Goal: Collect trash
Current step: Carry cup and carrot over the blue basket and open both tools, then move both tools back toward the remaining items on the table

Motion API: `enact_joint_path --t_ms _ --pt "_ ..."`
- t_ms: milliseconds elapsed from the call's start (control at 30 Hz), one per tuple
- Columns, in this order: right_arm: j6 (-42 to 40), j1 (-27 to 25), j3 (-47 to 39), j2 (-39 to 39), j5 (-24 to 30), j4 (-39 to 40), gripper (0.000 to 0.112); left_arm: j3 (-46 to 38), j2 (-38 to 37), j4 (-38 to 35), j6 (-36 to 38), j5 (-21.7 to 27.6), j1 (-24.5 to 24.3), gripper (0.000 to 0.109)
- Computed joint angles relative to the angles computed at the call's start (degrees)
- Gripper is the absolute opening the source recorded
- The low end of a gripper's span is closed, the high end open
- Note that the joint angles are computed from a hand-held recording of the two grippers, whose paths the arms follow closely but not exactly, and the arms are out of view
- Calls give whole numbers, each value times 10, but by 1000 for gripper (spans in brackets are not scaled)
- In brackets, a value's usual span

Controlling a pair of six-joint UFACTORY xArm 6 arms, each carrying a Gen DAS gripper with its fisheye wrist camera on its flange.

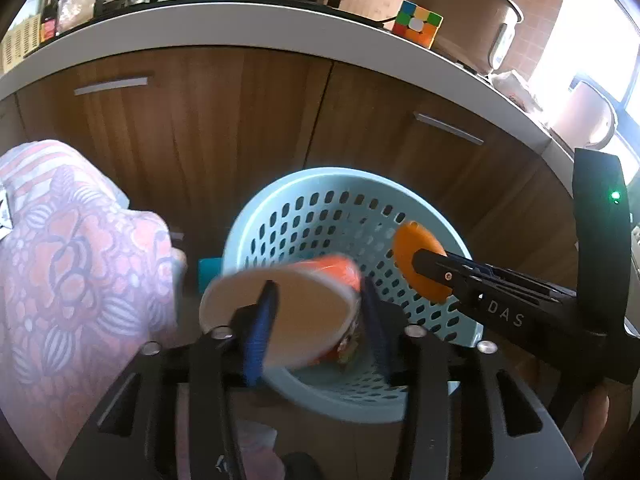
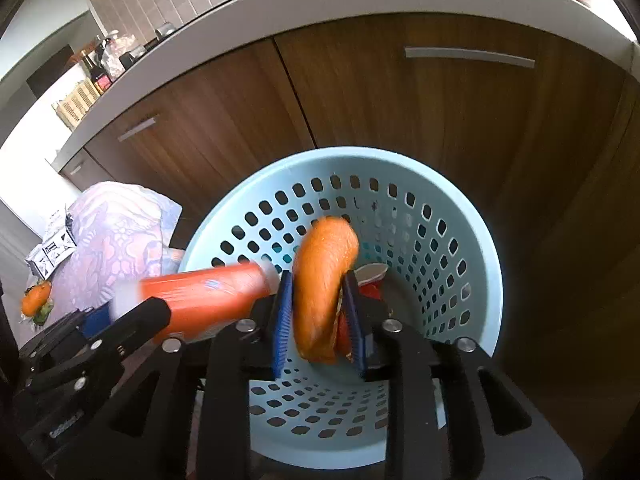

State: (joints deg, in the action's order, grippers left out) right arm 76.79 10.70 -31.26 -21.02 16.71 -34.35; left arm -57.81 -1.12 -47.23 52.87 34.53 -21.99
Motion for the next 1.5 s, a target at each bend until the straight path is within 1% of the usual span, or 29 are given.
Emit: enact_joint_path --t_ms 33,67,100,167,333,433,633,700,800,933,1000,1100,1167,1267,1300,1333,1400,1500 --pt "-1 1 -2 2 3 0 27 -1 -1 3 -5 2 0 54" --pt "4 3 -4 2 7 -4 30 -1 -2 2 -4 5 4 54" --pt "10 4 -5 0 10 -11 36 -3 -1 2 -5 12 8 54" --pt "28 5 -3 -6 14 -29 44 -2 -4 6 -10 17 14 54" --pt "43 15 -7 -22 27 -48 44 11 -24 -22 10 23 33 54" --pt "60 30 -20 -28 35 -75 44 21 -44 -48 27 22 48 54" --pt "99 89 -98 6 51 -155 44 40 -102 -107 67 40 125 54" --pt "106 110 -133 30 45 -176 44 42 -115 -120 77 41 154 54" --pt "102 132 -184 73 22 -186 44 38 -129 -136 83 44 199 54" --pt "85 170 -259 136 19 -189 44 27 -132 -143 84 33 258 54" --pt "60 189 -304 175 17 -176 37 15 -126 -146 86 37 289 54" --pt "36 210 -371 232 10 -169 34 -14 -102 -145 84 43 338 54" --pt "28 222 -408 265 5 -171 30 -34 -83 -145 83 45 364 54" --pt "10 237 -478 327 1 -172 30 -82 -38 -131 71 60 401 54" --pt "3 241 -502 349 2 -172 30 -96 -23 -126 66 61 407 55" --pt "-5 243 -519 365 2 -167 30 -109 -9 -119 61 61 412 60" --pt "-21 249 -559 403 5 -156 30 -145 28 -109 44 57 421 63" --pt "-73 251 -618 461 10 -103 30 -216 95 -85 2 88 434 64"
